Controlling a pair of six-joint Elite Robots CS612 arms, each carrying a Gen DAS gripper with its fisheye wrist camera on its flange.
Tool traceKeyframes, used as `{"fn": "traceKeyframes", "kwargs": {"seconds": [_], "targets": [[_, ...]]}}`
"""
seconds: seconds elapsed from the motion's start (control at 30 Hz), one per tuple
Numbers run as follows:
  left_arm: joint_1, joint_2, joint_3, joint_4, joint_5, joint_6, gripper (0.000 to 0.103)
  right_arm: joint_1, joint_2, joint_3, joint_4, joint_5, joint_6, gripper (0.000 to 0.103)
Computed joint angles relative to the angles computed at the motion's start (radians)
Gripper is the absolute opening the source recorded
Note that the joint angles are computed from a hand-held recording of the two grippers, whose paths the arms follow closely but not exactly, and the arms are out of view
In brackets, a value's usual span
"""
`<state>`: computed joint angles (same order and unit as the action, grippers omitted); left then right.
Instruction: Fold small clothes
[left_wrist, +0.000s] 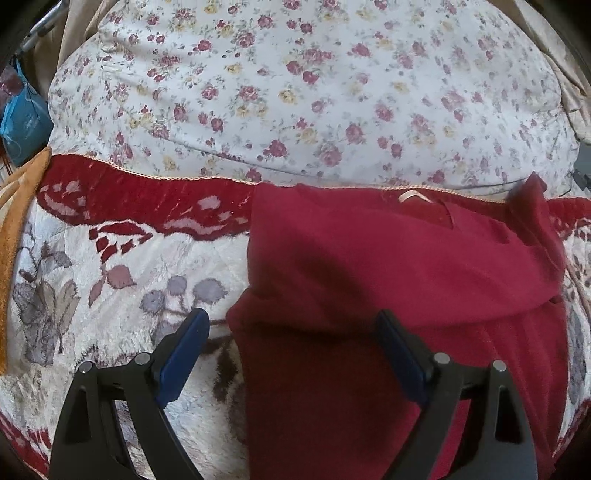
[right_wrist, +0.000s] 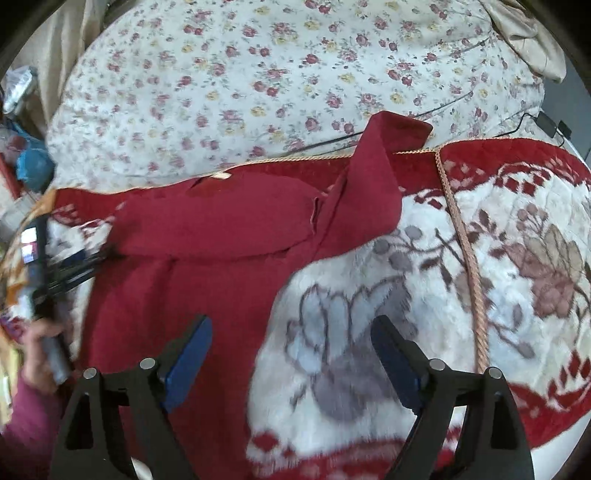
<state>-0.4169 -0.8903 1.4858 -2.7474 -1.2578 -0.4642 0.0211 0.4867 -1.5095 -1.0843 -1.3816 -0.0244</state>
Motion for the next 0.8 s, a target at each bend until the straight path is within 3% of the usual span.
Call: {"fn": "traceKeyframes", "kwargs": {"seconds": [0.1, 0.17, 0.2, 0.3, 0.37, 0.47, 0.67, 0.8], "targets": [[0.000, 0.002, -0.004, 0.014, 0.001, -0.003, 0.090, 0.004, 0.007, 0.057, -0.040, 0.010, 0.044, 0.081], [0.001, 0.004, -0.008, 0.026, 0.000, -0.008, 0.090, 0.008, 0.006, 0.104, -0.073, -0.016, 0.091, 0.062], [0.003, 0.005, -0.010, 0.028, -0.002, -0.012, 0.090, 0.007, 0.006, 0.121, -0.085, -0.017, 0.113, 0.059], [0.006, 0.009, -0.018, 0.025, -0.011, -0.021, 0.090, -0.008, 0.012, 0.146, -0.119, 0.074, 0.174, 0.055], [0.006, 0.012, -0.024, 0.023, -0.015, -0.019, 0.090, -0.007, 0.014, 0.159, -0.154, 0.110, 0.168, 0.035], [0.001, 0.018, -0.031, 0.026, -0.007, -0.001, 0.090, 0.006, 0.015, 0.163, -0.185, 0.056, 0.121, 0.022], [-0.007, 0.020, -0.032, 0.031, 0.021, 0.025, 0.090, -0.002, 0.025, 0.121, -0.182, 0.001, 0.087, 0.013], [-0.005, 0.021, -0.034, 0.032, 0.010, 0.020, 0.090, -0.012, 0.031, 0.116, -0.151, 0.030, 0.086, 0.013]]}}
